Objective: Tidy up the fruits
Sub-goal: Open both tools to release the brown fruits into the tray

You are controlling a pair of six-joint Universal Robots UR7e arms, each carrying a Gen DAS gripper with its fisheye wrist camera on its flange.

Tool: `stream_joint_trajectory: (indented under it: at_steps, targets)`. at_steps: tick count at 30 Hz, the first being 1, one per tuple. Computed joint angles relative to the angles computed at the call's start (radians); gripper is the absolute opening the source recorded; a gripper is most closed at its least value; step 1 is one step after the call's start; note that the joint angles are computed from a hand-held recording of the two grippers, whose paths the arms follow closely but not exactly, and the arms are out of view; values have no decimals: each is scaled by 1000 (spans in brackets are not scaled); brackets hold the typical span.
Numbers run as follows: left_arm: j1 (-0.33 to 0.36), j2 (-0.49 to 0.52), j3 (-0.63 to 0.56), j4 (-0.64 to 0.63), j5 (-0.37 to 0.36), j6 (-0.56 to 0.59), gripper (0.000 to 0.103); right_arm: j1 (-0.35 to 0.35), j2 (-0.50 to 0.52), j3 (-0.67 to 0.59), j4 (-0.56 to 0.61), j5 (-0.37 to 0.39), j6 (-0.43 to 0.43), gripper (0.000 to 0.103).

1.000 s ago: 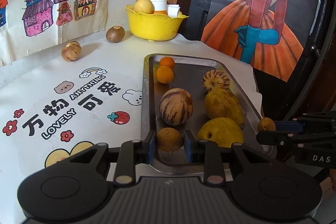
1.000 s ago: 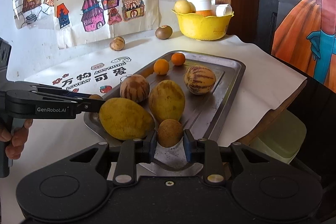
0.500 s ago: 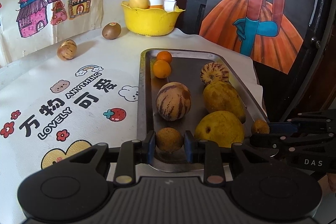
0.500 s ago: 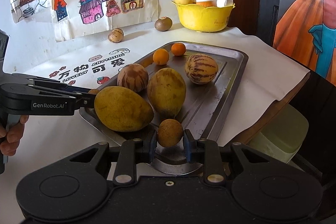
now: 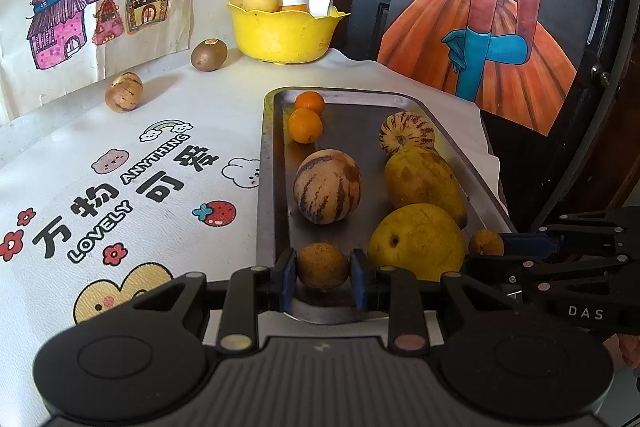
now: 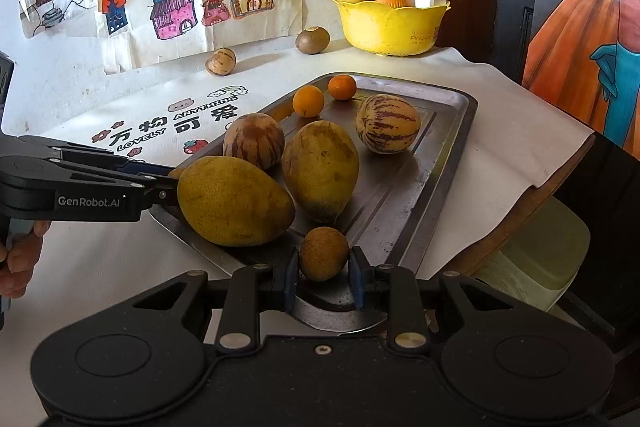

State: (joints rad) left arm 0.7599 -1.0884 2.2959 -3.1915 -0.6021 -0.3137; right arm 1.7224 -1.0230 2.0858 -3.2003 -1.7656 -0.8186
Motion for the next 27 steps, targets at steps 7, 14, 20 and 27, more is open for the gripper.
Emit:
stream_joint_trajectory:
  at_steps: [7, 14, 20, 27]
  targets:
    - [0, 0, -1, 6, -3, -3, 31, 1, 1, 0, -2, 0, 3, 29]
    - [1, 0, -2, 12, -6, -6, 31, 1, 2, 0, -2, 0, 3, 29]
    - [2, -3, -1, 17, -9, -12, 32, 3, 5, -2, -7, -3, 14, 30]
    - [-7, -10, 6, 17, -2, -22, 36, 3, -1, 6, -17, -8, 23, 30]
